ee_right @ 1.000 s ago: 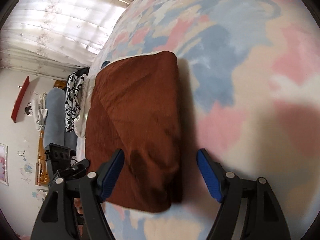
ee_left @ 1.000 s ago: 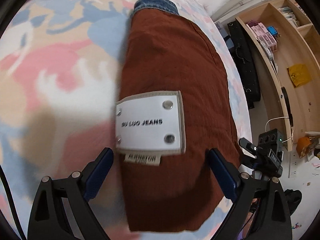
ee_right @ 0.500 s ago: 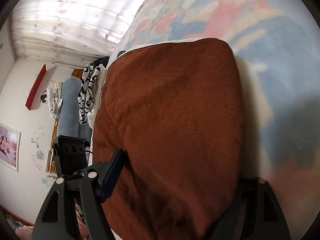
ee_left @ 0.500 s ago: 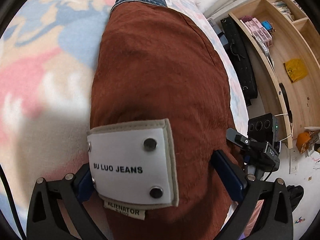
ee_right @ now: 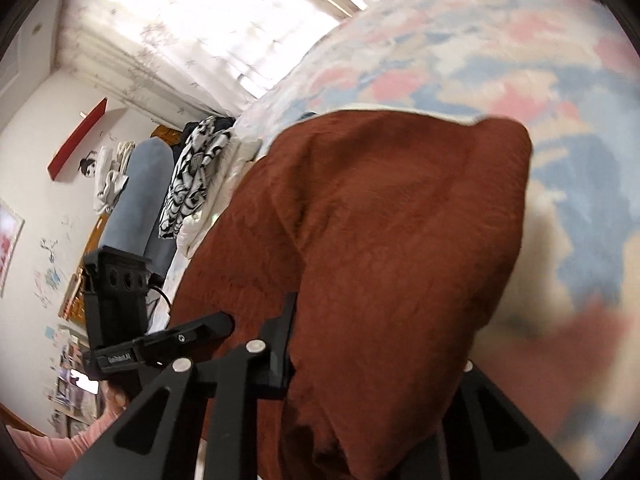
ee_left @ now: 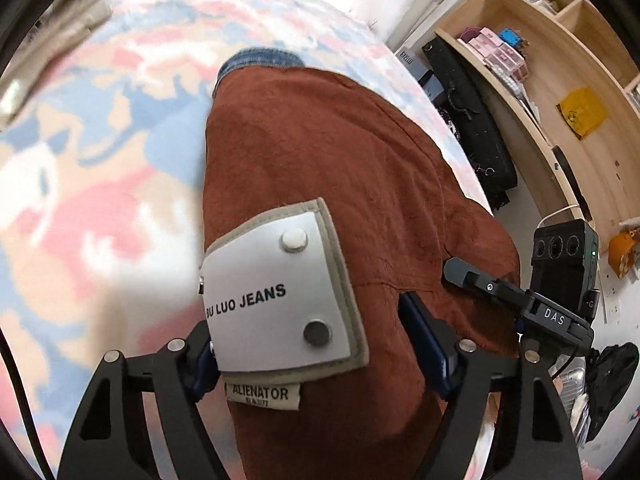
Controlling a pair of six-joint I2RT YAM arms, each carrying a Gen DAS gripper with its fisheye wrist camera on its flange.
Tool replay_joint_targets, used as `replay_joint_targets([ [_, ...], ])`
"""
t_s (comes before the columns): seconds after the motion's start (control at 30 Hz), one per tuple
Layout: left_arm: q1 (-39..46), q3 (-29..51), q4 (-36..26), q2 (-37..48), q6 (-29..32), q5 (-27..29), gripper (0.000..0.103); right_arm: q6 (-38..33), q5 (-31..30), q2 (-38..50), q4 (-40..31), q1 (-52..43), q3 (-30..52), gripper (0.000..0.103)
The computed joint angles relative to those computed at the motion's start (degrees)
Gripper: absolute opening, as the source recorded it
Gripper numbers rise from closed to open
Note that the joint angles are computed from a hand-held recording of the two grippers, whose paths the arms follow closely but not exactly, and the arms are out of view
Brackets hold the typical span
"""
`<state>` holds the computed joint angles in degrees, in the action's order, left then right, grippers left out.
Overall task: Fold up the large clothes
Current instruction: 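Grasp the folded bundle sides with both tools and lift it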
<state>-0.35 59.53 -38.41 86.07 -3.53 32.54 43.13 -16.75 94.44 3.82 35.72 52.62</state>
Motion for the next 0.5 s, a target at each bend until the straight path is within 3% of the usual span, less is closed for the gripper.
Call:
replay_joint_targets([
  [0.23, 9.9, 4.3, -15.7, -10.0, 9.7, 3.5, 0.078, 2.7, 7.3, -5.2, -3.8, 9.0, 3.3, 0.021],
  [0.5, 31.0, 20.9, -41.2, -8.6, 30.6, 10.0, 0.078, 3.0, 13.7, 0.3, -10.9, 19.1, 19.2, 0.021],
])
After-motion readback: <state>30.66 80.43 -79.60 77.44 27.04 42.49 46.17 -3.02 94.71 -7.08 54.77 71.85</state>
